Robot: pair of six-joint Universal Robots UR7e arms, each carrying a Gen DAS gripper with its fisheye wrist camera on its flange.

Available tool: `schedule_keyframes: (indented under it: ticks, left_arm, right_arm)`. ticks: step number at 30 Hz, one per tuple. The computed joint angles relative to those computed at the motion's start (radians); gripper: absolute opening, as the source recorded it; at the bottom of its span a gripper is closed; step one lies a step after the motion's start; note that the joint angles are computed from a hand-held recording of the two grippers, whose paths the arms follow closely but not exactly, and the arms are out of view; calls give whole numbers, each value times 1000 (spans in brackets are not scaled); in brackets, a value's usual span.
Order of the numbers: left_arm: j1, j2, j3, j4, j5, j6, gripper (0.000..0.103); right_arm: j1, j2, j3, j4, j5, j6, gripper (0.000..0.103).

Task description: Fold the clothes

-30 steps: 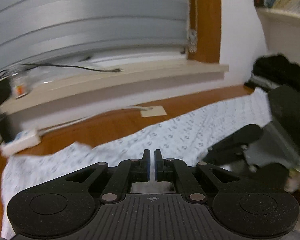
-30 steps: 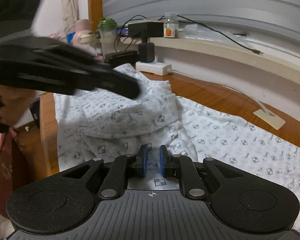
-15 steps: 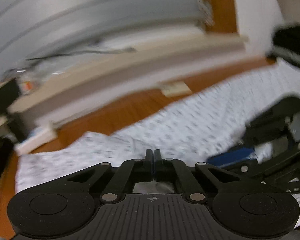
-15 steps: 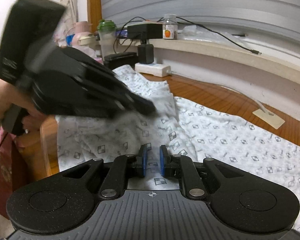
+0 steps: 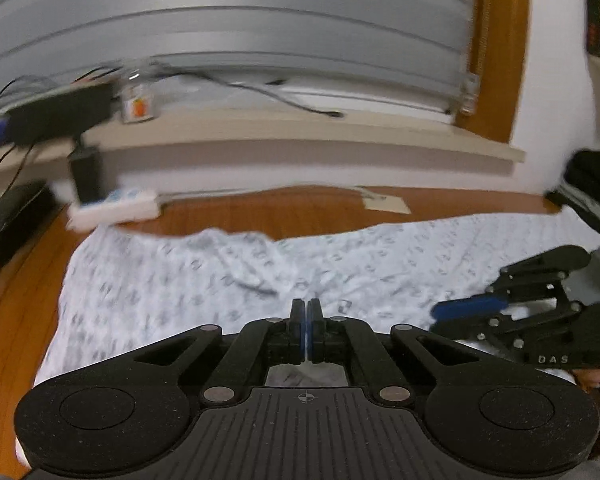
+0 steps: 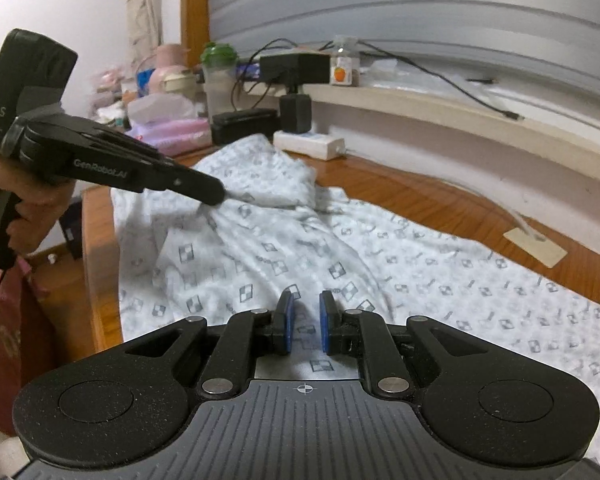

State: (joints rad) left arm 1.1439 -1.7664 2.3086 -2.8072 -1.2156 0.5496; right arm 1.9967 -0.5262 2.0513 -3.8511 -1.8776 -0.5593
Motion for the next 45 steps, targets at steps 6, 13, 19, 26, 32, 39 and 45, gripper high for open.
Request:
schedule_keyframes:
  ticks: [6,13,19,26,32,39,45]
  left_arm:
    - [9,-37,21,48,4,7,1]
    - [62,-112,63,98,-39,-31,0]
    - [62,-74,7,15,-58,-25,0]
    - [-6,151,-118,-53,29,44,19]
    - [3,253,-120,-80,154,105,19]
    - [41,156,-64,-188,89,100,1]
    - [129,32,-34,-159,-52,-37,0]
  right_arm:
    - [39,13,-122,31,-19,48,29]
    - [14,88,-285,255,-35,94,31]
    - [-2,106,-263,212,52,14,32]
    - [1,100,-233,200,117,-106,32]
    - [22,105,-242,260,80,-146,31]
    - [5,85,-205,137,104,-74,31]
    - [-12,69,-219,174,11,28,31]
